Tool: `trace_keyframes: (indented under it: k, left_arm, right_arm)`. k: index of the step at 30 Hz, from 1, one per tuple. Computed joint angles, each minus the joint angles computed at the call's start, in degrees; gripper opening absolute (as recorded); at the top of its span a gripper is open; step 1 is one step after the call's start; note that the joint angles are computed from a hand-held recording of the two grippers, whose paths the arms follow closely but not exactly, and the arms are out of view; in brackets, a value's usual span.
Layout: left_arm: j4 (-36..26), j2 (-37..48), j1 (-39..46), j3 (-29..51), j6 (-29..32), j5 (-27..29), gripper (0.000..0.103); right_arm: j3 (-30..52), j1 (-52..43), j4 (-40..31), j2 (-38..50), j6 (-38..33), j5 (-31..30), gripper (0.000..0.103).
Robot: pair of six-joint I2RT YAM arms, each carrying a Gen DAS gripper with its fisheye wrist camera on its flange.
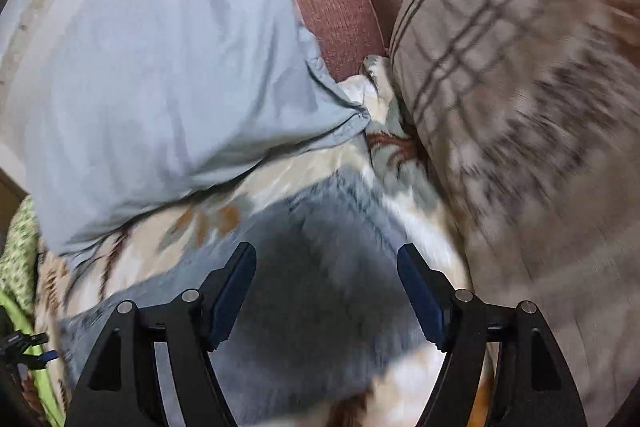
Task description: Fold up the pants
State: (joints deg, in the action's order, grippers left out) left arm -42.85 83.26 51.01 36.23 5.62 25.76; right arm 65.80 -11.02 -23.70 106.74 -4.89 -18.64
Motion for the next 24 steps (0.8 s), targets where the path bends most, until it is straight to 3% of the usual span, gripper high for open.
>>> trace_keyframes:
  k: [7,9,11,13,14,15,16,17,18,20,24]
  left_arm:
    - [4.9,11.9,-2.1,4.6,-1.7,1.9,0.079]
    - [7.1,11.4,-4.4,3.2,-1.7,1.4,0.086]
    - [8.0,9.5,-6.0,1.7,-1.4,1.8,0.087]
    - [7.2,9.2,-5.9,0.9,0.5,5.1,0.086]
    - [7.8,7.6,-6.7,-0.2,0.5,4.8,0.080]
    - [8.6,5.4,-8.1,-1.4,0.3,3.5,0.075]
    - [9.5,2.2,-10.0,-3.1,0.3,1.1,0.054]
    - [10.0,-0.1,-11.5,-4.1,0.0,-1.2,0.022]
    - [10.3,-2.2,-13.0,-5.0,-0.4,-4.1,0.010]
    - [10.5,-8.7,-14.9,-7.2,-1.6,-8.8,0.010]
    - [2.3,-25.8,-13.4,-9.1,0.2,-8.4,0.010]
  right_arm:
    - [13.1,3.6,0.5,15.0,1.4,4.3,0.074]
    - [17.3,3.9,-2.9,19.3,0.4,3.4,0.076]
    - [15.7,4.9,-0.7,19.0,-1.5,5.1,0.076]
    - [13.8,5.6,1.1,17.9,-3.8,6.6,0.068]
    - [12.9,5.9,1.8,17.2,-4.5,7.4,0.062]
    - [11.8,6.2,2.5,16.3,-5.2,8.8,0.035]
    - [11.4,6.3,2.3,15.8,-5.9,9.2,0.005]
    - [11.8,6.1,0.5,15.6,-6.5,7.9,0.006]
    - [10.6,6.4,1.0,14.5,-6.9,8.7,0.006]
    - [7.0,6.9,3.2,10.9,-8.2,10.0,0.006]
    - [-1.1,4.2,5.5,0.2,-7.0,6.2,0.006]
